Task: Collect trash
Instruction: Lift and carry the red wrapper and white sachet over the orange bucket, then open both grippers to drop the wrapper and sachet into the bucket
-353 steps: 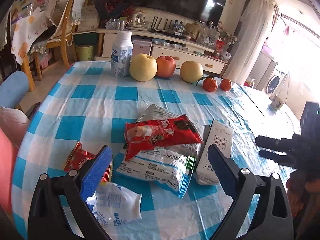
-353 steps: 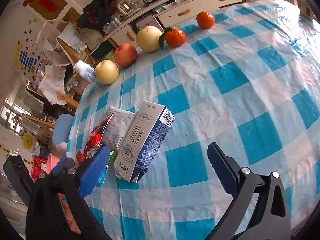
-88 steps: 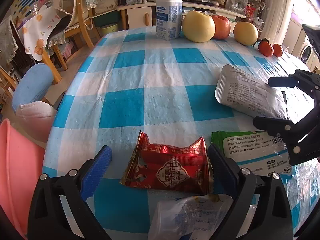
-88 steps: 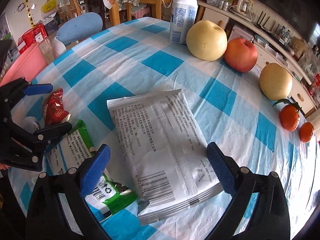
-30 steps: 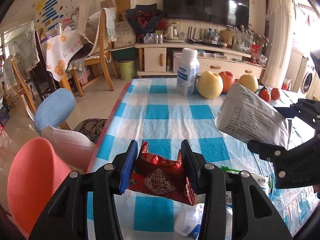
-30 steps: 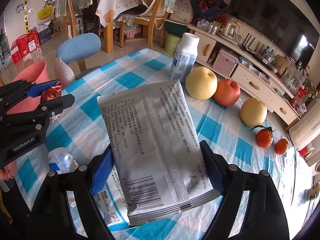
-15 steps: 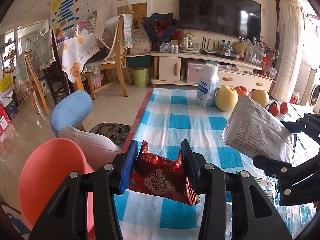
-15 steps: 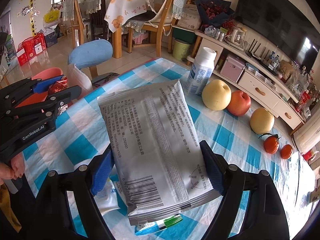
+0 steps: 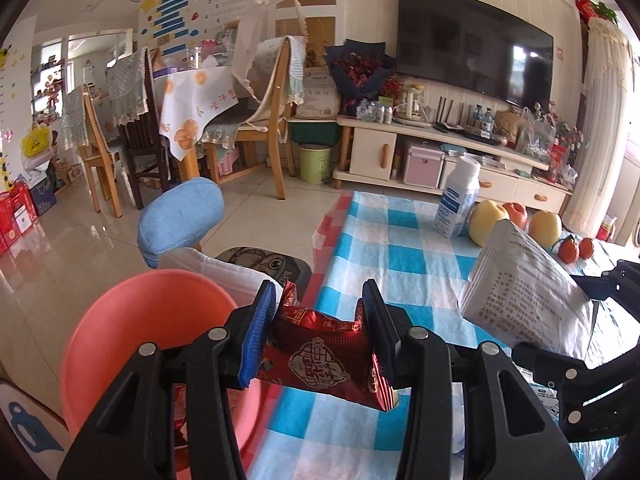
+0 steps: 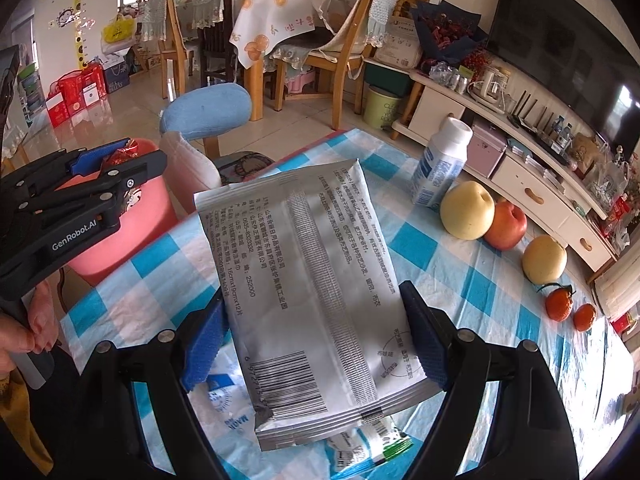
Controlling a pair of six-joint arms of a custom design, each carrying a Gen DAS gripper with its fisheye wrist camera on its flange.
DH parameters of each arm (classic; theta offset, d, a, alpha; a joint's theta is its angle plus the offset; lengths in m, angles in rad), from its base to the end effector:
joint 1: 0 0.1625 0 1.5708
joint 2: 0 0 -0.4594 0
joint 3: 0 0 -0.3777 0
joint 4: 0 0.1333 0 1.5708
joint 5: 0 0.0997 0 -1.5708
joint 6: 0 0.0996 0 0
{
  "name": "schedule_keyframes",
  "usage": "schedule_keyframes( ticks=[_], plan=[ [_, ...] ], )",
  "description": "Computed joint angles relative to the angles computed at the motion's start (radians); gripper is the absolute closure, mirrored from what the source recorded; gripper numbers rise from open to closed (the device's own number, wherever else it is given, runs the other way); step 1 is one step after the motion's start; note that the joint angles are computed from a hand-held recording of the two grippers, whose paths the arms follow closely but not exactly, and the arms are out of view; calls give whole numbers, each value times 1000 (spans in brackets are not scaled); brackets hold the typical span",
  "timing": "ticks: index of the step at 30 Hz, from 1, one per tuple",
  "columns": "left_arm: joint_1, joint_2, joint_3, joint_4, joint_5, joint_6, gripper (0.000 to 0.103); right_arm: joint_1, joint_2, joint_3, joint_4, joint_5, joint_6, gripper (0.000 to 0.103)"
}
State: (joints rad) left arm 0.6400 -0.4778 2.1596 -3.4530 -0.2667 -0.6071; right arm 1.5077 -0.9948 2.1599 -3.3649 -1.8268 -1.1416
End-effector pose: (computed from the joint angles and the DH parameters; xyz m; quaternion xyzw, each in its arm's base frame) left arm -0.2392 -0.4641 -0.0075 0.0675 0.7903 -0.4770 0.3786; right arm 0.0740 -0.5423 0.1815 0.4504 -0.8296 0.1840 0.2739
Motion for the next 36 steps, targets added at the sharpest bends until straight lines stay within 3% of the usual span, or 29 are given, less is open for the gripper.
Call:
schedule_keyframes(
  ticks=[8,17,21,26,30,36],
  plan=[
    [1,-78,91,104,63,-197,56,50,29,26,-57,-2,-11,21],
    [30,-242,194,473,99,-654,56,137,108,23,-110,-22,-9,21],
    [47,-298,225,569,98,-786,57,180,147,20,-131,-36,-19,21],
    [63,-335,250,612,91,-876,57,219,200,14,-168,-62,-43,21],
    [71,-390,263,768,85,-1052,56,244,243,4,-192,-83,-61,21],
    [95,-420,288,760,70,-1110,56,273,301,-4,-223,-109,-75,21]
  ],
)
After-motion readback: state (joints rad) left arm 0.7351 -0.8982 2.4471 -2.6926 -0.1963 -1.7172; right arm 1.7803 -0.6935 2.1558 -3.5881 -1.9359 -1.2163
